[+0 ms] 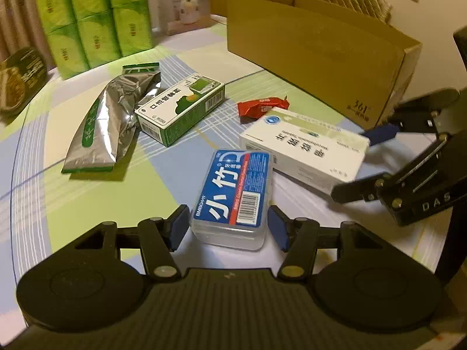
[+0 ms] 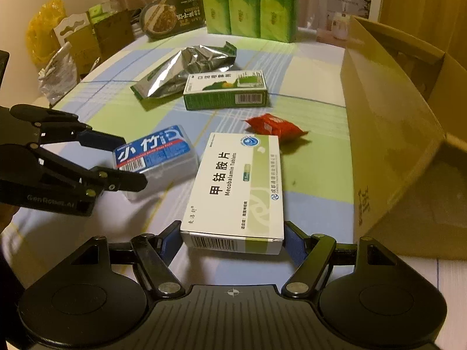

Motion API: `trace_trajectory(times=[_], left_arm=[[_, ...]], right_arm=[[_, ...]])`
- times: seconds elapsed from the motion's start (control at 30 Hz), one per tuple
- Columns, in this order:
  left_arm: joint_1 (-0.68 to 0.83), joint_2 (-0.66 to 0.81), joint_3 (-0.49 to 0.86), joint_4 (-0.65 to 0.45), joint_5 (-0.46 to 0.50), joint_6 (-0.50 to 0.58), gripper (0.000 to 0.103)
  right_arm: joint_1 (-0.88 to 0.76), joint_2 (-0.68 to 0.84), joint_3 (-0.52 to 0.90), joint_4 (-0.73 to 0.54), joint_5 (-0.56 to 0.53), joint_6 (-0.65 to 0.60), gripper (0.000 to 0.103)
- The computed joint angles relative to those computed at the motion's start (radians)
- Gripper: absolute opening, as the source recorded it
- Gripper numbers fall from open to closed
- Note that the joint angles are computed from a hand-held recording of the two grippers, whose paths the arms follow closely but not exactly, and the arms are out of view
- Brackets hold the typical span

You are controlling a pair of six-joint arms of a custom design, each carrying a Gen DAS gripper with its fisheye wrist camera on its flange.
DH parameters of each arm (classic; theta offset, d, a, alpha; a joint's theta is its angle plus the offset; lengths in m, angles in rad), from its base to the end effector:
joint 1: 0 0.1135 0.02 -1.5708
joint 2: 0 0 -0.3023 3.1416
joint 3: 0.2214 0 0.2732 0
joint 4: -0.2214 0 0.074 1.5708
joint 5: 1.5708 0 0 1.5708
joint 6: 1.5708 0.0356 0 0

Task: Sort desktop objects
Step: 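Grasp the blue-labelled toothbrush box with the left gripper while the right grasps the white tablet box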

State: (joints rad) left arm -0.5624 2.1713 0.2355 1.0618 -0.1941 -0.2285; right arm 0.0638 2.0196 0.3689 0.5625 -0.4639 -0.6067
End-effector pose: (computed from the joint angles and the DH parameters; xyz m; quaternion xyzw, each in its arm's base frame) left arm 0.1912 -0.1124 0.0090 0.1228 0.9280 -0.0469 0.3486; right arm 0.2373 0.0311 0.0216 -0.3628 0.8743 0.1527 0.2839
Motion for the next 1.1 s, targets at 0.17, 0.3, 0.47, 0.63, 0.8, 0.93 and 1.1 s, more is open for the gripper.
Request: trace_trajectory(times=[0.17,0.3,0.47,0.63,0.8,0.93,1.1], left_arm=[[-0.044,0.030,0.026,0.005,-0.053,-0.028,0.057],[-0.032,0.057,0.047,0.013,-0.053,-0.024,0.058],[-0.026,0.069,0.060,0.009,-0.048,-0.025,0.057],[-0.038,0.038,0.053,-0.048,-0.062,-0.070,0.054],[-0.056,0.046,0.046,-0.033,-0.089,-0.075,0.054],[-0.051,0.059,0.057,-0.026,-0.086,-0.072,0.054],[-0.053,0.075,0.072,-0.039,-0.095,-0.068,0.055]], right_arm=[[-0.005,0.021,0.004,0.008,-0.007,-0.003,0.076],[-0.001,0.036,0.005,0.028,-0.004,0.007,0.082],[0.016,0.057,0.019,0.038,0.004,0.032,0.082],[0.035,0.059,0.028,0.045,0.008,0.054,0.082],[0.055,0.064,0.036,0.058,0.019,0.074,0.082],[0.069,0.069,0.044,0.067,0.028,0.095,0.082],[0.095,0.094,0.057,0.094,0.055,0.118,0.082]])
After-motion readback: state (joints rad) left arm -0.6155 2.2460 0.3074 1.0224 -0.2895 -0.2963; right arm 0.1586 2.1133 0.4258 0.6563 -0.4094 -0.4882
